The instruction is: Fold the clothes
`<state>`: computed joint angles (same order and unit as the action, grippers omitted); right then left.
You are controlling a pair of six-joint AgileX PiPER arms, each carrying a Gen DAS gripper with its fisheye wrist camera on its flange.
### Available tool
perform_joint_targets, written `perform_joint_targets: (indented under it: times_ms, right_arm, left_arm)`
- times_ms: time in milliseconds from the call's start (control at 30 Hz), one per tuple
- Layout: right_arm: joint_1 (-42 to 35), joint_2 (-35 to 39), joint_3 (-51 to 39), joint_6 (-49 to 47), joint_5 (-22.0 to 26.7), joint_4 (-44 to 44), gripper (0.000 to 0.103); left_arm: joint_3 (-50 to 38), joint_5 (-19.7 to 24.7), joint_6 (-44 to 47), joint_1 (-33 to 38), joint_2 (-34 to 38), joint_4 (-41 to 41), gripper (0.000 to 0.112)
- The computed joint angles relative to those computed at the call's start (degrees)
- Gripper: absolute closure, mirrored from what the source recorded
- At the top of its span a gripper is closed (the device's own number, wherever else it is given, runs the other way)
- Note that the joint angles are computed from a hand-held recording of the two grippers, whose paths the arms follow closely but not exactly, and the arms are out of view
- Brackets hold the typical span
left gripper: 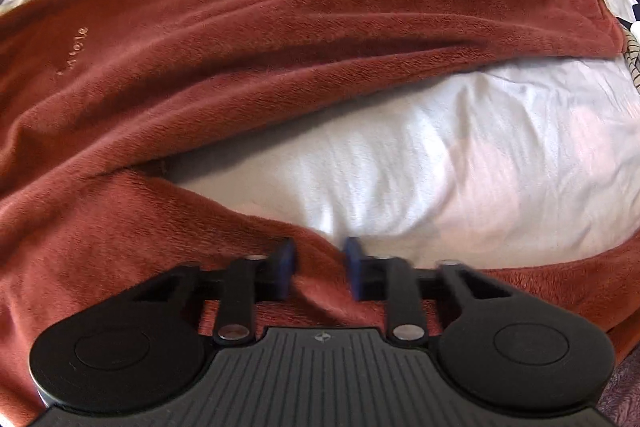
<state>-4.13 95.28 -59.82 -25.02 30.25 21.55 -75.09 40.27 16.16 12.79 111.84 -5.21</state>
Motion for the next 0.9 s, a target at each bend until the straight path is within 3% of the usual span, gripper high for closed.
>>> perform_joint_targets:
  times_ms: [267, 567, 700, 767, 900]
  right_arm:
    - [-0.1, -4.4, -1.8, -4.5, -1.6, 2.8, 0.078]
    - [2.5, 4.0, -6.4, 5.4, -5.0, -8.0, 0.077]
    - [2.2, 6.1, -6.7, 7.8, -4.8, -9.1, 0.067]
    - [1.9, 3.9, -4.7, 6.9, -5.9, -8.4, 0.060]
    - [2.1, -2.3, 0.1, 5.0, -8.7, -7.9, 0.055]
  left_arm:
    - [0.0, -1.8, 4.5, 3.1, -3.9, -8.3, 0.106]
    - [-3.1, -5.3, 7.1, 2.5, 0.8, -12.6, 0.102]
    - [-0.2, -4.7, 14.9, 4.3, -0.7, -17.9, 0.095]
    - [2.0, -4.1, 21.8, 5.7, -3.1, -21.3, 0.090]
    - [5.6, 0.3, 33.3, 9.7, -8.0, -26.3, 0.087]
